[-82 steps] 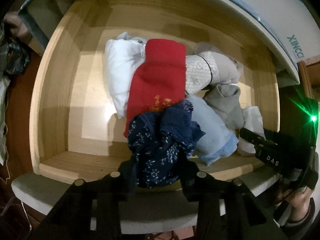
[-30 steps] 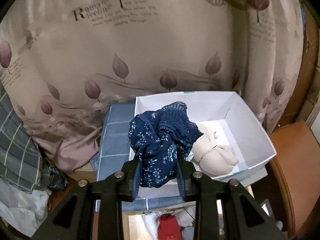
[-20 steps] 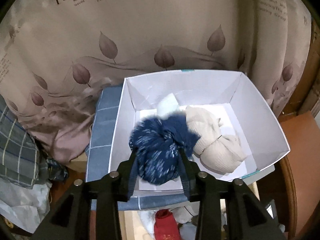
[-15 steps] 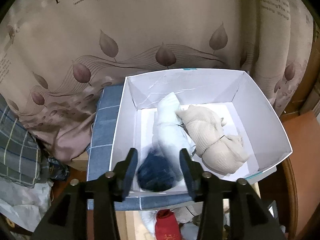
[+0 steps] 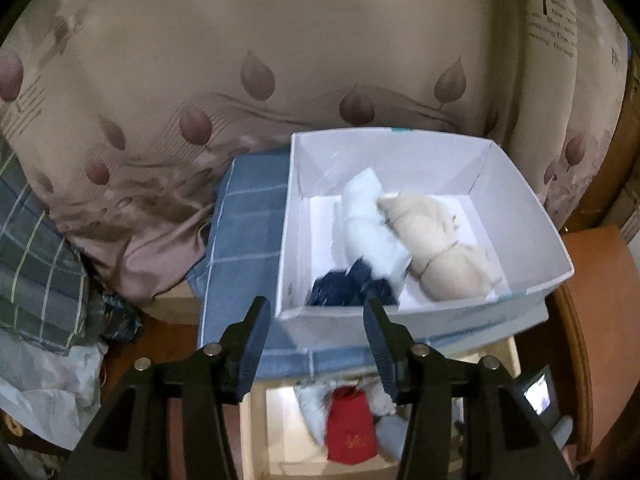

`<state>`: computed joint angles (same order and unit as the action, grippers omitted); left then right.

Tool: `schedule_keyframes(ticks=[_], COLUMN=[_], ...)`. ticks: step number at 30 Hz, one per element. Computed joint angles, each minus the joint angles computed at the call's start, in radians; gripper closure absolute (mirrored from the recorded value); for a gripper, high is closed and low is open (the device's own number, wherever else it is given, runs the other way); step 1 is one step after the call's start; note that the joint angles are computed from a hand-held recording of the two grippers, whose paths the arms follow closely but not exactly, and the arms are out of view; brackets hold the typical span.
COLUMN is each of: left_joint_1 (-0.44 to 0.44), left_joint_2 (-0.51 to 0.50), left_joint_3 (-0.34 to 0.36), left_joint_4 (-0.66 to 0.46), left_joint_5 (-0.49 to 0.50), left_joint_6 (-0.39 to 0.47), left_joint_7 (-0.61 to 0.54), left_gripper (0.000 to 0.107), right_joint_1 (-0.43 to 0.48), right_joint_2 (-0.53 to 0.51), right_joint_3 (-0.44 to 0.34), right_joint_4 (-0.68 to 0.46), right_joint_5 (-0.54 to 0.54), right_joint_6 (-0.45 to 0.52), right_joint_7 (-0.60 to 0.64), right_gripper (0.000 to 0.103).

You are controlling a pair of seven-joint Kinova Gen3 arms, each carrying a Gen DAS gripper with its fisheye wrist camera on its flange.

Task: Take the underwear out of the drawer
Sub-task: 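Move the left gripper back over the drawer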

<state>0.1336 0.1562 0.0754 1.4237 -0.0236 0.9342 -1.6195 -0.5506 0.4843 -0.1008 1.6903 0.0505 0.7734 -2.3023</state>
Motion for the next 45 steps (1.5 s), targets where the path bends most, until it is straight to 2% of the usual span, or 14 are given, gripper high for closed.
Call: schedule_keyframes(ticks=[4, 12, 16, 23, 29, 38, 45], left_joint_1=[-0.019, 0.002, -0.010, -0.017, -0.027, 0.024, -0.016], left_joint_2=[-0.057, -0.105, -0.109, -0.093, -0.091, -0.113, -0.117], left_joint_3=[-0.012, -0.008, -0.009, -0.007, -0.003, 0.011, -0.004], left_joint_4=[0.115, 0.341, 0.424, 0.498, 0.551, 0.620, 0.636], left_joint_5=[0.003, -0.134, -0.108, -0.075, -0.002, -0.123, -0.014], left_joint_6=[-0.048, -0.170, -0.221, -0.250, -0.281, -0.354, -0.370], left_joint_7=[-0.012, 0.113, 0.130, 0.138, 0.074, 0.162, 0.090], left_gripper=[0.058, 0.058, 0.058, 0.058, 0.058, 0.058, 0.058], right_joint_1=[0.000, -0.015, -0.022, -0.024, -0.038, -0.080, -0.121], right_joint_2=[-0.002, 0.000, 0.001, 0.003, -0.006, -0.043, -0.118], right_joint_3=[0.001, 0.006, 0.007, 0.005, 0.013, 0.030, 0.045], right_joint_4=[0.003, -0.004, -0.013, -0.020, -0.014, 0.002, 0.072], right_joint_5=[0.002, 0.018, 0.025, 0.030, 0.046, 0.114, 0.207], right_joint_6=[-0.001, 0.012, 0.023, 0.030, 0.023, 0.015, -0.062], right_joint_7=[-0.002, -0.020, -0.031, -0.038, -0.060, -0.148, -0.254], right_gripper=[0.060, 0.060, 0.060, 0.060, 0.060, 0.060, 0.060])
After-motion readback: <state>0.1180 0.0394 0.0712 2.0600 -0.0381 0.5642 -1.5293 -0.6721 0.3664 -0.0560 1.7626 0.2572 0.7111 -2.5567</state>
